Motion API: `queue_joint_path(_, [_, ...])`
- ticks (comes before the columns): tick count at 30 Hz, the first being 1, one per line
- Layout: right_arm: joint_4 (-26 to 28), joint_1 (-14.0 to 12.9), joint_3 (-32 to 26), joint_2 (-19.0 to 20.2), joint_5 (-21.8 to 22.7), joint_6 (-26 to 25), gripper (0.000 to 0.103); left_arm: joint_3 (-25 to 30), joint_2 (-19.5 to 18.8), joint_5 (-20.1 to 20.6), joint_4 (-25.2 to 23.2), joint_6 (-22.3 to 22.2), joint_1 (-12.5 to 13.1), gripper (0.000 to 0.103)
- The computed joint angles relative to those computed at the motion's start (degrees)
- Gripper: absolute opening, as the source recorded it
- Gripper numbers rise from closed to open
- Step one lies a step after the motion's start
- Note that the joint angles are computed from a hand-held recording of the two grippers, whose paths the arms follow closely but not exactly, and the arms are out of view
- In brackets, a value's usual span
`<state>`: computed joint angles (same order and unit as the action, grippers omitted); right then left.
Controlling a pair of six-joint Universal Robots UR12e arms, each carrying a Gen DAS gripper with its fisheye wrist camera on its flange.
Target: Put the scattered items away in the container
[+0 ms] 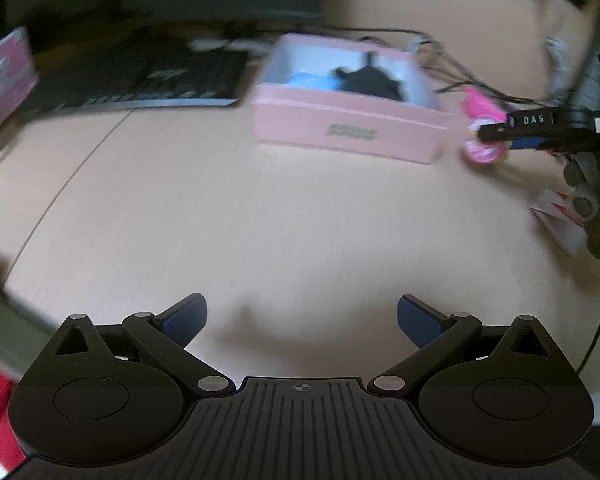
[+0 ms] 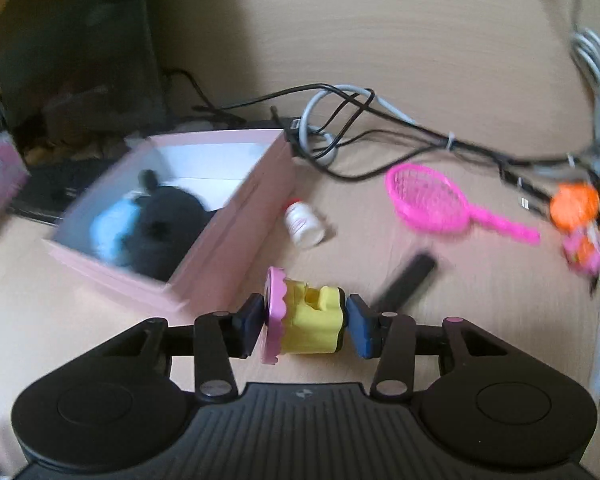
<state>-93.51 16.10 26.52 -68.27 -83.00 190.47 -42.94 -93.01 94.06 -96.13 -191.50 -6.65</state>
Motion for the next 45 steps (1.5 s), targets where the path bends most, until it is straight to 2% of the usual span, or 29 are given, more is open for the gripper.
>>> queue_joint_path(2, [1.3,-1.0,2.0,-2.0,8.2,4.2,0.044,-0.8,0.1,-1.7,2.2,2.5,-0.3,0.103])
queue_joint_path(5, [1.4,-3.1,8.6,-5.3,25.8,13.6,0.045,-1.6,-0.1,-0.3,6.1,5.3,-1.7,0.103])
queue_joint_path(7, [-3.1,-4.1,14.3,-7.3,35.1,21.4,0.045,-3.2,0.4,1.3,10.8,7.7,-2.6,0.103])
queue_joint_path(9, [-9.9,-4.8,19.7,-9.0,41.9,30.3,0.045,-4.4,0.6,1.8,14.8,9.0,-3.2,0.103])
queue_joint_path(10, [-13.1,-5.0,21.6,-9.5,44.1,33.8,0.045,-4.5,0.6,1.3,15.9,9.1,-3.2,0.101])
queue_joint_path(11, [-15.0,-5.0,22.6,-9.8,45.2,35.6,0.045,-4.5,0.4,0.4,16.8,9.1,-3.1,0.095])
queue_joint_path(12, [-15.0,-4.8,22.4,-9.8,44.9,35.2,0.045,-4.5,0.3,-0.7,17.4,9.2,-2.9,0.089])
queue_joint_path(13, [-14.1,-4.6,21.8,-9.7,44.2,33.5,0.044,-4.4,0.2,-1.9,17.5,9.4,-2.7,0.076])
queue_joint_path(15, [-13.8,-4.4,21.1,-9.6,43.8,31.7,0.044,-4.0,-0.1,-3.6,17.6,9.6,-2.4,0.073])
queue_joint_path(19, [-16.8,-4.6,22.2,-10.4,44.8,32.2,0.044,-3.8,-0.7,-5.5,18.8,10.1,-2.2,0.068])
queue_joint_path(20, [-17.1,-4.7,22.3,-10.5,44.7,32.1,0.044,-3.5,-1.0,-5.9,18.6,10.4,-2.2,0.061])
queue_joint_path(24, [-17.1,-4.8,23.0,-11.0,42.6,31.4,0.044,-2.5,-2.1,-5.7,17.4,11.8,-2.9,0.06])
queue_joint_path(27, [-15.7,-5.0,23.1,-12.0,37.0,29.2,0.049,-0.4,-3.6,-1.2,13.5,15.4,-4.3,0.06])
queue_joint_path(29, [-14.0,-4.8,21.8,-12.6,30.0,24.6,0.054,0.8,-4.7,2.1,10.3,17.8,-5.1,0.06])
queue_joint_path(31, [-11.9,-3.9,19.8,-12.8,20.6,17.8,0.06,1.2,-5.2,4.0,8.0,19.0,-5.4,0.06])
queue_joint_path(32, [-10.8,-3.2,18.5,-12.6,15.2,14.2,0.064,1.2,-5.4,4.3,7.3,18.9,-5.3,0.061])
queue_joint_path(34, [-9.0,-1.6,16.0,-11.7,4.5,8.2,0.064,1.1,-5.7,4.2,6.2,18.2,-5.0,0.061])
queue_joint_path(36, [-7.8,-0.7,13.6,-10.5,-3.0,4.2,0.064,0.8,-5.7,4.0,5.9,17.5,-4.9,0.061])
queue_joint_path(38, [-6.4,-1.0,10.6,-8.7,-5.2,3.2,0.064,0.8,-5.6,3.7,5.7,16.8,-4.8,0.073])
queue_joint_path(43, [1.2,-2.3,-1.5,-0.5,-4.4,4.6,0.063,1.4,-5.4,3.9,4.8,13.7,-4.7,0.085])
queue_joint_path(45, [4.9,-2.1,-6.5,3.2,-5.9,5.8,0.063,1.7,-5.1,4.1,4.3,11.8,-4.7,0.091])
